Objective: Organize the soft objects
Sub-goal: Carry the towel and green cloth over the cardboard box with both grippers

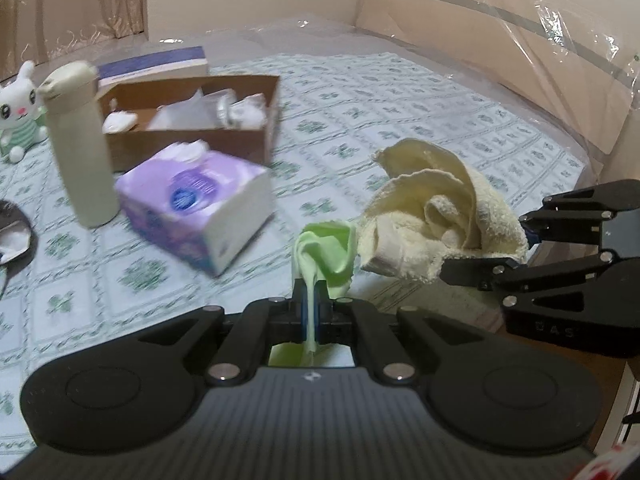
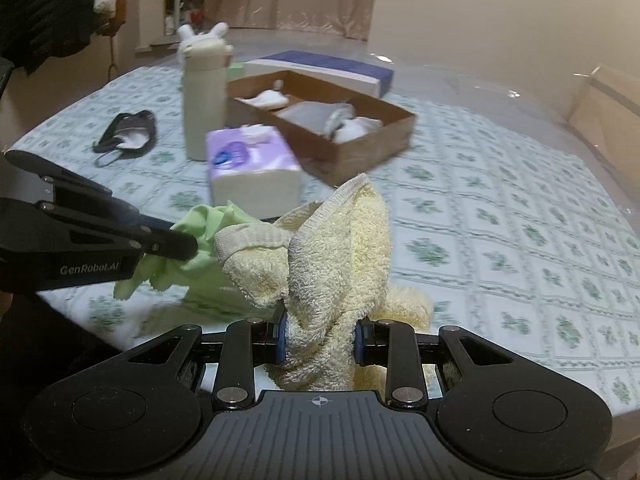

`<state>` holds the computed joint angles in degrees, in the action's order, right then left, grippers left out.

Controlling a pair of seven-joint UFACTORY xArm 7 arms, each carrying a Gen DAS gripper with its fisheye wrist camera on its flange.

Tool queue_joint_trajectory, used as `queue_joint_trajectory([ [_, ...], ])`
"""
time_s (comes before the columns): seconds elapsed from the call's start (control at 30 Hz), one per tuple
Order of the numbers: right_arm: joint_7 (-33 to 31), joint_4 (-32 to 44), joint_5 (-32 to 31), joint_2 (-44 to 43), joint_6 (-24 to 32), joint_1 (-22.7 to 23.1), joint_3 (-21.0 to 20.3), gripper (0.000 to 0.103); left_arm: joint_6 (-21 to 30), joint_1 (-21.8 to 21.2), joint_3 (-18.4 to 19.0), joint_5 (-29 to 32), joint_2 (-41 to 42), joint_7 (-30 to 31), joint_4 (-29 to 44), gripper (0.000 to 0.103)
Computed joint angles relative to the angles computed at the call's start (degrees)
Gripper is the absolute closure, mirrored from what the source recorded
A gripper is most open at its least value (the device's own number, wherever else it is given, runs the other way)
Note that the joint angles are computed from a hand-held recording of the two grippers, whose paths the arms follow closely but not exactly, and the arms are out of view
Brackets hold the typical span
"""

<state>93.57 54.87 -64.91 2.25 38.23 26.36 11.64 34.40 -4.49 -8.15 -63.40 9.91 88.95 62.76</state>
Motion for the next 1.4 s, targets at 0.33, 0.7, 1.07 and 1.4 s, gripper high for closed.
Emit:
queue_joint_trajectory([
  [0.33,-2.2,-4.8,-3.2,-4.7,-6.1,-6.1,-1.5,0.073,-8.2,-4.5,-3.4,-0.8,2.6,-7.9,3.0,0.1],
  [0.7,-6.8,-2.2,-8.6,-2.5,-15.0,-12.1,-4.4,0.073,-15.3,-5.6,-7.0,2.3,9.1,-20.7,10.6,0.1],
  [1.07,-15.3,10.3,-10.0,6.4,-24.1,-15.2,-9.9,0.073,-20.7,-7.3,-7.6,16.0,20.2,-40.6,25.7,0.1],
  [1.4,-37.8,30.6,7.6,22.9,-29.9,-17.7,-11.5,0.073,-15.3,-14.5,4.0,35.6,40.2,-66.5,57.9,0.1],
])
